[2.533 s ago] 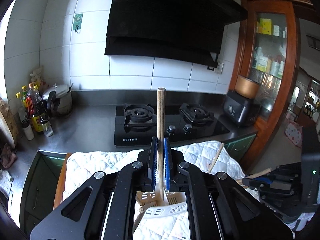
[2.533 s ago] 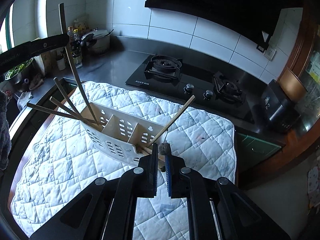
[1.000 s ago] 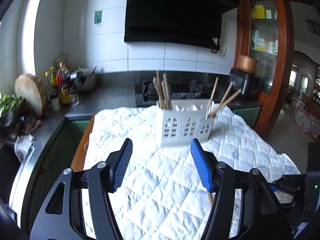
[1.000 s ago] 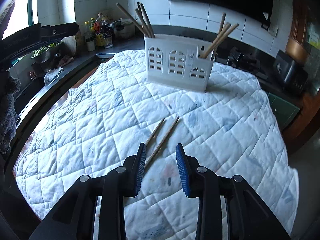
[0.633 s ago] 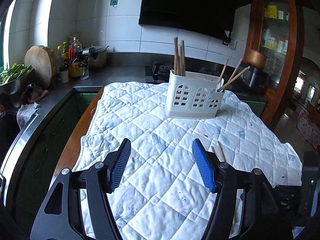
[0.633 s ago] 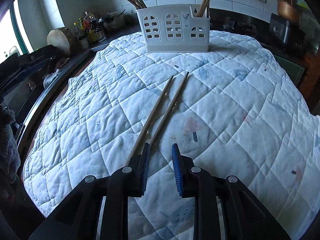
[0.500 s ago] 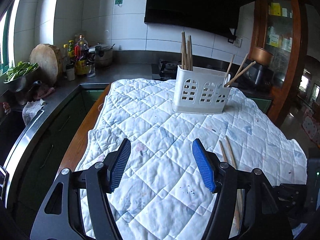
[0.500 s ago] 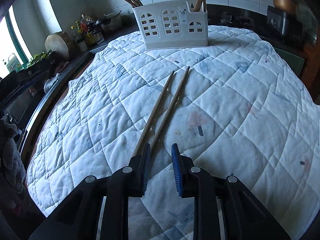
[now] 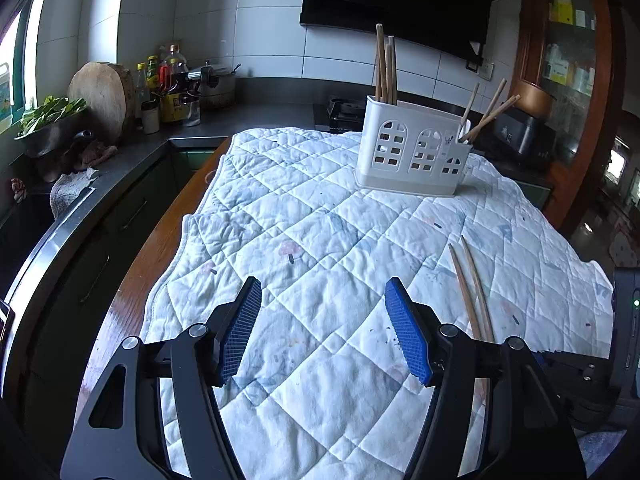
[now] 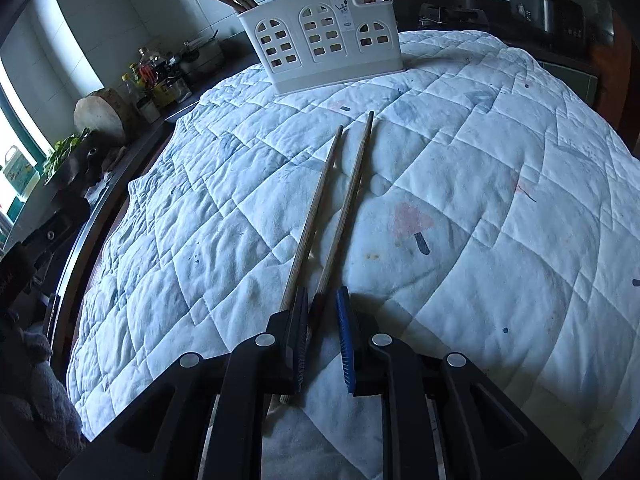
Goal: Organize utensils
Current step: 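Move both tools toward the last two chopsticks on the quilt, then close the right tool on one chopstick while the left tool closes on the other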
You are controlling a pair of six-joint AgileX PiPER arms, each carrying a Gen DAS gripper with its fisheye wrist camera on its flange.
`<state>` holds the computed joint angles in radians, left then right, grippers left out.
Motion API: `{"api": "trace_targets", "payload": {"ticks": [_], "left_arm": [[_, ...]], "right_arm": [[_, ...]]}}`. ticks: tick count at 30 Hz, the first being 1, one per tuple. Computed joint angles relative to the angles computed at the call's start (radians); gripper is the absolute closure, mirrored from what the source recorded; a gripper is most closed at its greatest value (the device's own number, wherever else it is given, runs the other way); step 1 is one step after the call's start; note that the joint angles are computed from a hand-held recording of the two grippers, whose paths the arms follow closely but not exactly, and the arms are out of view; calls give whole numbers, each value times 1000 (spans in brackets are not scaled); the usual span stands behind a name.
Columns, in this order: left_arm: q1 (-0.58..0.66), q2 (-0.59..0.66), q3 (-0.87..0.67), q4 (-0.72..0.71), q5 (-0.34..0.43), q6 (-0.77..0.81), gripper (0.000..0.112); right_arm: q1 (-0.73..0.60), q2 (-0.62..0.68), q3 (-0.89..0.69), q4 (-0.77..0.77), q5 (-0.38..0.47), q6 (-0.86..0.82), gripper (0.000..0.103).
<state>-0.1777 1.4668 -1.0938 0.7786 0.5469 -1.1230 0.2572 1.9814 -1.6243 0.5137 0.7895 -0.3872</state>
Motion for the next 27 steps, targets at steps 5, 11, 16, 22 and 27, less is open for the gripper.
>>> {"api": "trace_targets", "payload": {"ticks": [5,11,16,22,27], "left_arm": [[-3,5,24,-14,-14,-17,47],[-18,8,43,-36,-17,-14,47],[-12,2,67,-138,-73,60,47],[-44,18,74,-236,-129,130,48],[-92,50,61,-343,-172,221,50]], "right_arm": [[36,-11,19,-86,-55,83,90],[63,-28,51,-159,-116,121,94],[38,-40,74,-101,-124,62,95],[-4,-76,116,-33,-141,-25,96],[-41,-123,150,28,-151,-121,96]]}}
